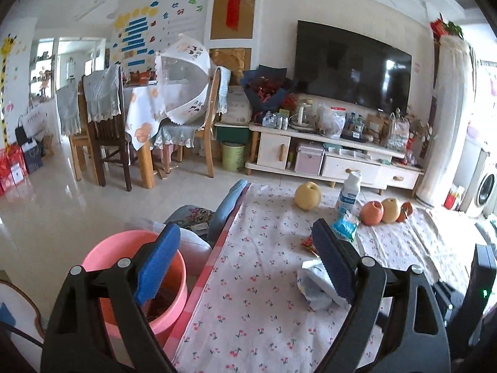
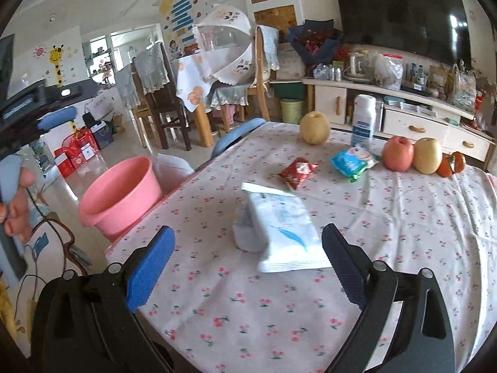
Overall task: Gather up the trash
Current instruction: 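Return both tools over the table toward the remaining snack packets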
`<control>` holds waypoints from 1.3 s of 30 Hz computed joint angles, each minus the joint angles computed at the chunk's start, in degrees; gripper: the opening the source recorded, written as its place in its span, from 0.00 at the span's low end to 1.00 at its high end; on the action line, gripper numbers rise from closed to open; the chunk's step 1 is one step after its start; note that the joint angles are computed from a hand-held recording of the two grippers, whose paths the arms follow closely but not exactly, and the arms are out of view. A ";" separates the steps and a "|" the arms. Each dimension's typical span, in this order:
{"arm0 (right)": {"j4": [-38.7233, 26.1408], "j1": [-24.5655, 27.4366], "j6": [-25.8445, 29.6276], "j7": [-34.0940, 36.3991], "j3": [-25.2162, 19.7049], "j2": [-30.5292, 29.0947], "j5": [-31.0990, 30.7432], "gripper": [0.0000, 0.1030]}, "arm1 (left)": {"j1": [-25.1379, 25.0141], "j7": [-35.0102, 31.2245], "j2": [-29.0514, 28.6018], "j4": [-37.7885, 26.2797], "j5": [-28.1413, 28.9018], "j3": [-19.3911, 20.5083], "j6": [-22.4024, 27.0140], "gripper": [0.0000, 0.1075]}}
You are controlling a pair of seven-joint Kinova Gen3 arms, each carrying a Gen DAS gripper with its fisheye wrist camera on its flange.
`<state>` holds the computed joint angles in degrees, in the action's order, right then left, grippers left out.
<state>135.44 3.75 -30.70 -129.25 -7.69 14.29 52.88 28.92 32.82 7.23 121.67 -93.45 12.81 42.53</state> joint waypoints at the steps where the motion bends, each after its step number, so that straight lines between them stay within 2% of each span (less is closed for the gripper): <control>1: 0.12 0.56 -0.47 -0.14 0.20 0.00 0.58 0.92 | 0.61 -1.52 -0.06 -0.42 1.47 0.44 1.17 0.81; 7: 0.41 2.84 -2.22 -0.52 1.65 -0.25 3.23 0.92 | 4.39 -6.51 -0.02 -2.65 6.82 1.88 6.18 0.81; 12: -1.10 6.21 -3.89 -6.84 3.03 0.66 10.49 0.92 | 6.93 -11.13 0.54 -5.54 10.70 2.21 7.67 0.81; 19: -4.00 11.38 -8.72 -14.89 6.66 2.63 17.75 0.92 | 6.89 -16.36 1.72 -9.37 15.01 0.71 1.61 0.81; 22: -5.91 12.65 -9.40 -17.21 8.14 3.72 18.75 0.92 | 9.51 -21.92 4.62 -12.80 18.48 -4.87 -2.98 0.81; 24: -7.53 13.43 -9.21 -19.05 8.84 4.82 19.58 0.92 | 7.58 -26.58 7.26 -15.05 20.41 -5.08 -6.89 0.81; 30: -13.88 14.83 -8.96 -27.40 10.27 9.43 25.43 0.92 | -4.20 -40.56 18.51 -24.12 25.83 3.28 -12.98 0.81; 32: -16.19 14.57 -9.53 -30.51 10.62 11.42 27.05 0.92 | -6.91 -45.22 22.43 -27.88 28.27 6.35 -11.68 0.81; 36: -22.43 14.01 -12.65 -38.92 11.49 17.04 30.49 0.92 | -10.23 -54.54 29.13 -35.27 32.02 10.08 -9.20 0.81; 39: -27.26 12.64 -15.40 -44.77 12.88 21.26 32.77 0.92 | -10.63 -61.53 33.13 -40.71 36.04 9.97 -8.34 0.81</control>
<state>108.18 16.39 -46.09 -174.02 5.19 35.55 85.65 18.29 -28.71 40.36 80.96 -57.41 22.78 34.18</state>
